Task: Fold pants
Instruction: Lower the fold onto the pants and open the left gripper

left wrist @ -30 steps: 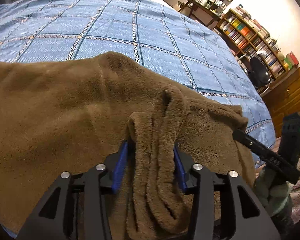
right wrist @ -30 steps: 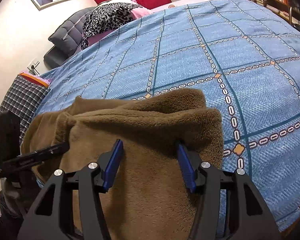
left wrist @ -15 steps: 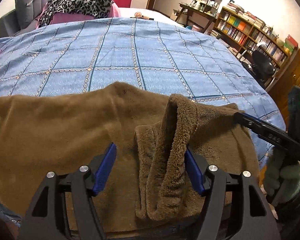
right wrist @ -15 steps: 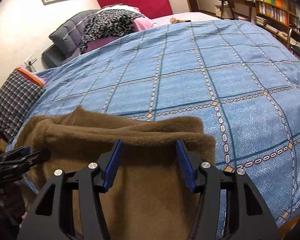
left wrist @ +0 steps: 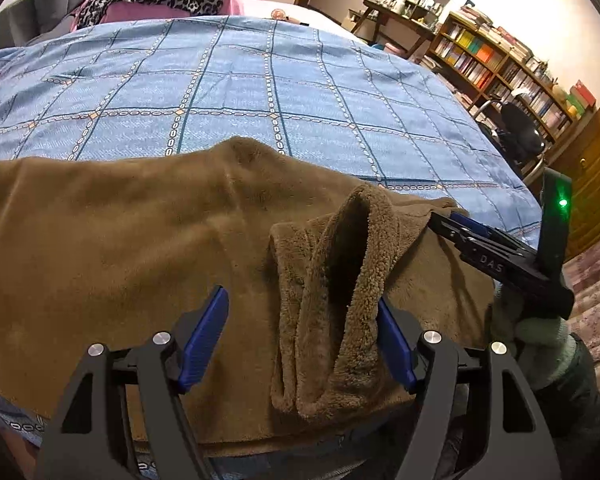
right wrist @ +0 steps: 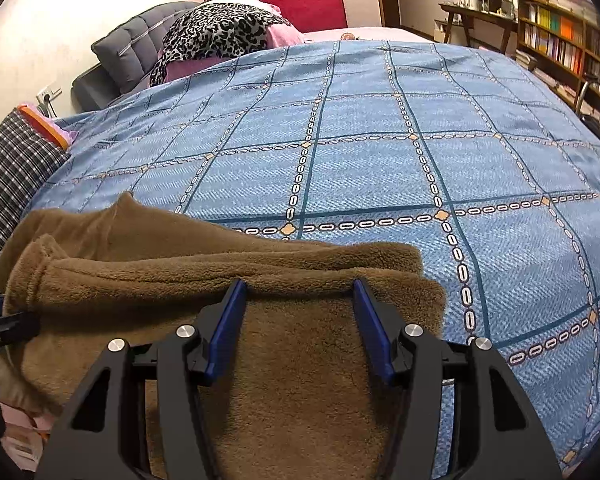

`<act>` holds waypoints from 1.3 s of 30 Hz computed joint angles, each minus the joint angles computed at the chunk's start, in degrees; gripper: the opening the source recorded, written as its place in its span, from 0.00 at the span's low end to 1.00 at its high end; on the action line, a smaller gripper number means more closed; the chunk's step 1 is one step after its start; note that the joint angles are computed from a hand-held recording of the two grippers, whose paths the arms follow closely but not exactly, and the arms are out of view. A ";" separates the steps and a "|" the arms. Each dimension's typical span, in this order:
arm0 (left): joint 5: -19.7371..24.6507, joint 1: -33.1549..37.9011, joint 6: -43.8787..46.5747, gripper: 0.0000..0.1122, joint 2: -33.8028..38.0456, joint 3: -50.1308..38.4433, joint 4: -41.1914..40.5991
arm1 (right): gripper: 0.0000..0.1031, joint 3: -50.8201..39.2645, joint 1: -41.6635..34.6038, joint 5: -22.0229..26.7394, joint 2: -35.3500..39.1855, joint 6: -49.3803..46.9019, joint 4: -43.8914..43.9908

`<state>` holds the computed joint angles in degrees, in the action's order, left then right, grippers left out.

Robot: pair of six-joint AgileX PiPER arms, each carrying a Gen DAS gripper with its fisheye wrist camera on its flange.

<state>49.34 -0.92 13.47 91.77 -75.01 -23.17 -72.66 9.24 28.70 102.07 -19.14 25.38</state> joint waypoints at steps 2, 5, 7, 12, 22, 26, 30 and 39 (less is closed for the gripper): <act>-0.25 0.23 0.12 0.63 -0.70 0.10 -0.37 | 0.55 -0.17 -0.11 0.14 0.23 0.34 -0.06; 0.36 3.09 2.12 0.63 -1.84 -0.31 -4.26 | 0.55 -0.30 -0.63 0.60 0.32 -0.70 1.55; 0.22 4.41 2.52 0.63 -2.29 -0.88 -6.75 | 0.55 -0.12 -0.54 0.37 0.17 -0.39 1.38; -0.21 0.96 2.19 0.51 0.33 -4.22 -8.43 | 0.56 -0.02 -0.56 0.50 -0.07 -0.28 1.82; -7.96 -8.21 -6.61 0.40 11.18 -9.70 -0.98 | 0.56 -0.14 -1.39 1.07 0.16 -2.47 4.17; -11.88 -7.55 -5.88 0.32 12.84 -7.31 -1.64 | 0.57 -0.44 -1.44 1.22 0.65 -3.18 4.94; -14.64 -6.46 -0.15 0.31 14.27 -6.00 -6.05 | 0.62 -1.49 -1.57 1.96 2.17 -5.31 6.72; -15.31 -4.62 6.76 0.30 13.46 -3.58 -13.51 | 0.65 -0.52 -1.42 2.05 1.16 -6.27 7.35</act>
<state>34.03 -5.54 20.23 105.24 -78.60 -36.68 -73.19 7.82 30.75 103.23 -25.41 32.73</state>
